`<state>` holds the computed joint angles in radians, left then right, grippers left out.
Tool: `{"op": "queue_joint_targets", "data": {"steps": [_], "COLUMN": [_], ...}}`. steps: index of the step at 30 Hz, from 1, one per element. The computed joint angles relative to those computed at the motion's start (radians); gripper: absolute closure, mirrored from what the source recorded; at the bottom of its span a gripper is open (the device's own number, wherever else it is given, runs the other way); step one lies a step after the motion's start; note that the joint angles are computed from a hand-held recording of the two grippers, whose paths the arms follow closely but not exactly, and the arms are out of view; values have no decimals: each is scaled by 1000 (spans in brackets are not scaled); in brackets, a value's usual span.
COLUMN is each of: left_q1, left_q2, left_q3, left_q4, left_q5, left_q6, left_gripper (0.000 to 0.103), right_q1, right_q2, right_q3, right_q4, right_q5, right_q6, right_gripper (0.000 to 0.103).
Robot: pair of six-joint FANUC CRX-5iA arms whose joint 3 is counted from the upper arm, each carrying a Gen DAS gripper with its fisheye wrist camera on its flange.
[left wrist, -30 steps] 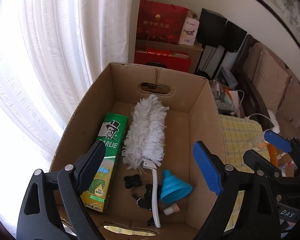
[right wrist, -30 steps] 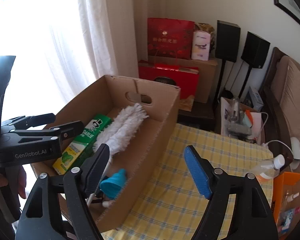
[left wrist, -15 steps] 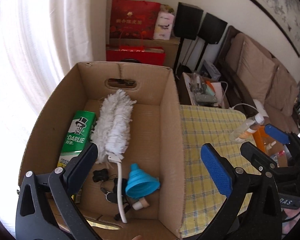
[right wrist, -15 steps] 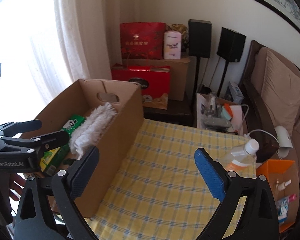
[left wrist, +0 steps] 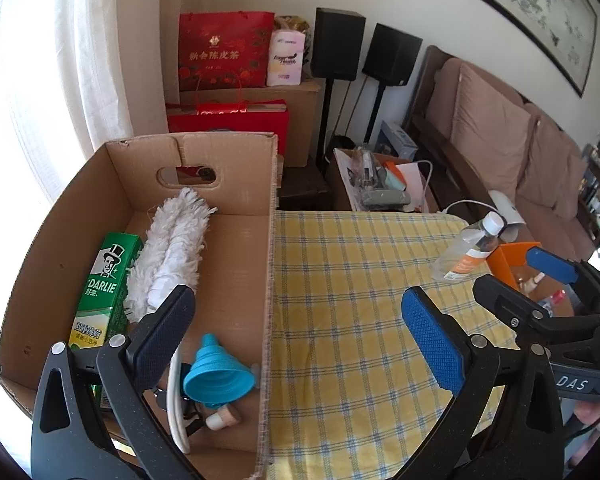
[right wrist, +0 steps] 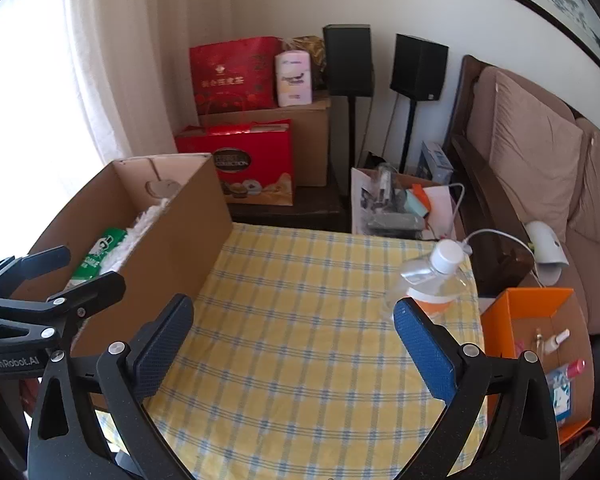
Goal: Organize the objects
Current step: 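Open both grippers and withdraw them from the box, then grasp the Degrasing Cleaner bottle by its white cap with the right gripper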
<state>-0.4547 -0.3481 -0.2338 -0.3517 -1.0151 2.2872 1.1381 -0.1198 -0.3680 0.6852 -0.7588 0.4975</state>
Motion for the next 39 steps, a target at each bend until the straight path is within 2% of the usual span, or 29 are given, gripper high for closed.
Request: {"op": "queue_joint_targets", "data": {"steps": [5, 13, 29, 33, 35, 39], "left_q1": [-58, -101, -127, -129, -133, -145], "left_q2": [43, 112, 259, 293, 309, 346], "left_q3": [39, 80, 109, 122, 127, 142], "left_q4": [-50, -61, -31, -26, -29, -34], "left_q5": [-6, 8, 147, 191, 217, 258], "left_q6": [52, 69, 19, 10, 9, 4], "left_gripper": [0, 0, 0, 0, 0, 0], "right_q1": [-25, -68, -208, -237, -248, -276], "right_q2": [-18, -51, -62, -54, -46, -26], "right_q3": [-21, -58, -96, -102, -114, -100], "right_q4": [-11, -8, -38, -36, 8, -30], "right_q5": [6, 5, 101, 136, 148, 183], "right_q6": [4, 17, 42, 56, 14, 62], "right_gripper": [2, 2, 2, 5, 10, 21]}}
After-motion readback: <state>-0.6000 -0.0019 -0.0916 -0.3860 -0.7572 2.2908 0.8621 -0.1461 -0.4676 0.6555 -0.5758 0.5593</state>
